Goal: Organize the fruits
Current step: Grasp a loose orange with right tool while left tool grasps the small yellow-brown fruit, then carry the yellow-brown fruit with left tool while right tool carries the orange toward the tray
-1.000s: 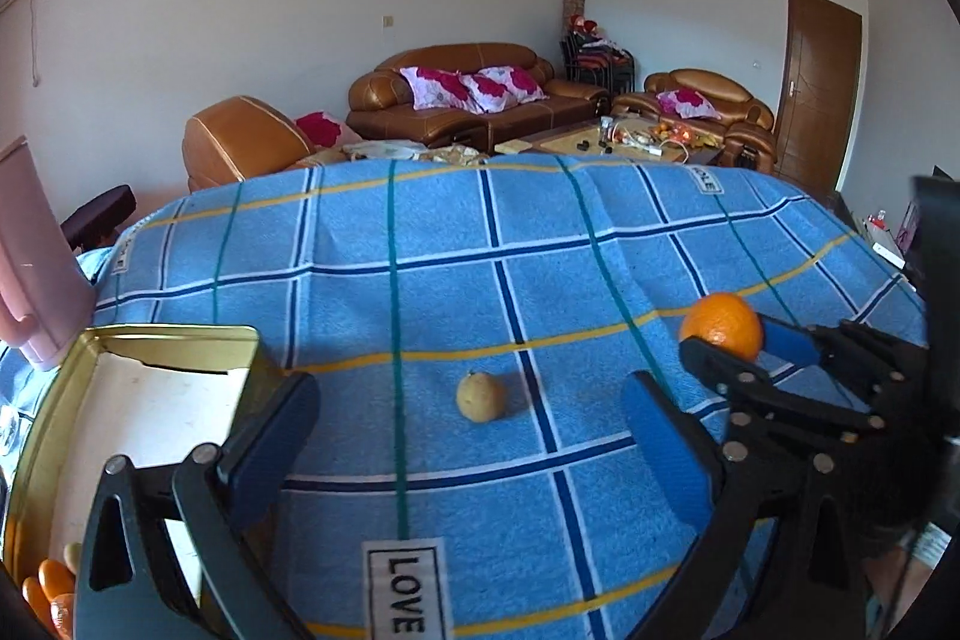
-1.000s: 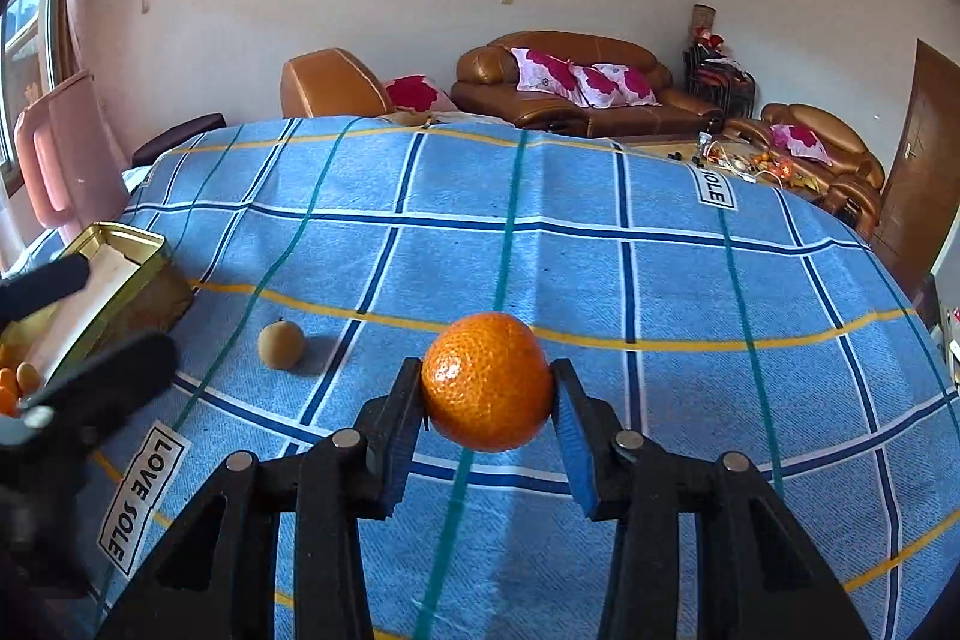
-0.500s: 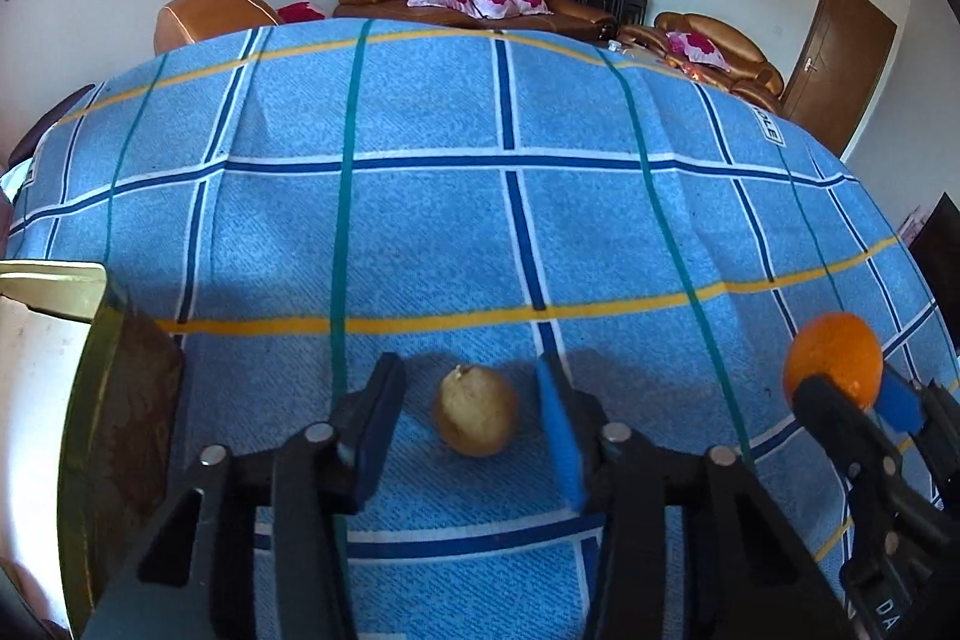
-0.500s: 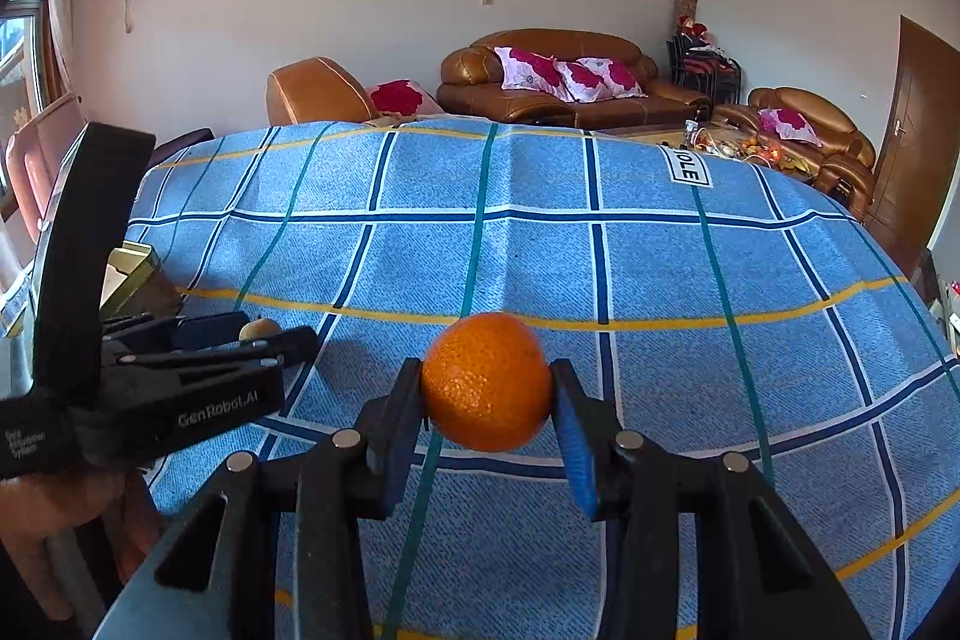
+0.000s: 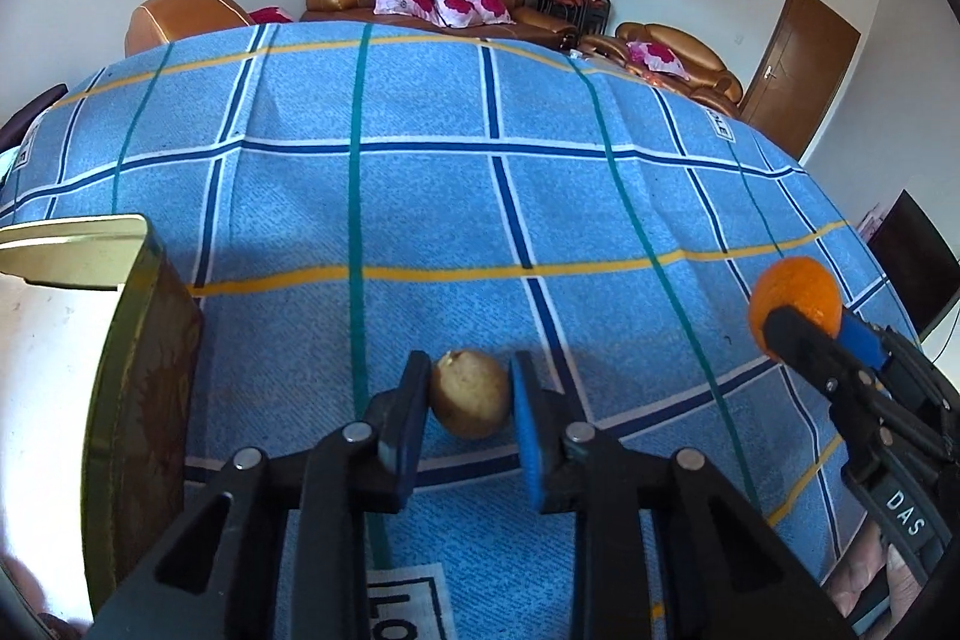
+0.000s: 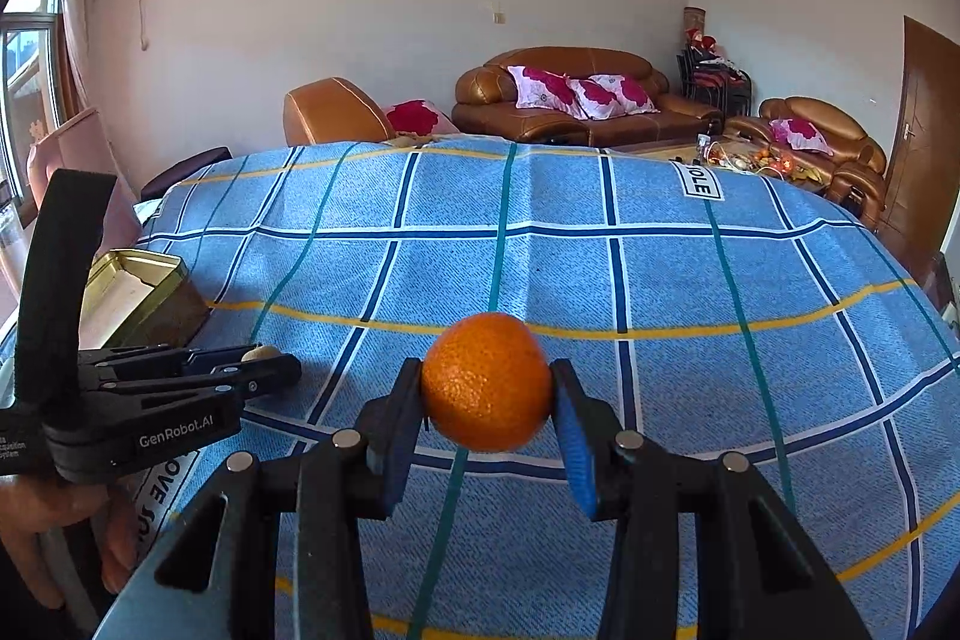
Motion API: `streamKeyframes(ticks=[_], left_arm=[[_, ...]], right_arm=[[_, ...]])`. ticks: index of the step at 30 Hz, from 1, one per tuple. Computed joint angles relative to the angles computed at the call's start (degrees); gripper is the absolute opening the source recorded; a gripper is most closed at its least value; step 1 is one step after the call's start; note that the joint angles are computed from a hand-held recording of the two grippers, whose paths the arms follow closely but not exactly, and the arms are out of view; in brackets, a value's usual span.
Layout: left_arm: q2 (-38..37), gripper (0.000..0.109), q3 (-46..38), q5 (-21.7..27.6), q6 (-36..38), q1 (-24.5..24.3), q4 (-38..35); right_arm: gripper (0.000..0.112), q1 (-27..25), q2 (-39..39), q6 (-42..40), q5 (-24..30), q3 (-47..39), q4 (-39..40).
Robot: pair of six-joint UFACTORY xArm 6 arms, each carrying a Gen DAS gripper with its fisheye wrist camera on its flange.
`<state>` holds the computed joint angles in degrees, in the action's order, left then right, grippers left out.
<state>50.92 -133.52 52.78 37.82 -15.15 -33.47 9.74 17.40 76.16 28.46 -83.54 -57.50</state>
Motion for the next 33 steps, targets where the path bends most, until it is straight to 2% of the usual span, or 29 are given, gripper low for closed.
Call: streamKeyframes(ticks=[8,19,33], left_arm=[[-8.1,0.028,13.1,-8.9,9.1,-0.4,-6.2],[-16.0,0.028,25.2,-18.9,22.6,-1.1,-17.0],[-21.7,0.028,33.4,-24.5,36.3,-1.3,-29.4]], right_arm=[[0.044,1.4,-1.0,4.2,0.9,0.6,-6.5],[0.044,3.2,-2.9,11.2,3.8,1.9,-16.2],[0.044,5.9,-3.7,15.2,7.3,2.4,-22.8]])
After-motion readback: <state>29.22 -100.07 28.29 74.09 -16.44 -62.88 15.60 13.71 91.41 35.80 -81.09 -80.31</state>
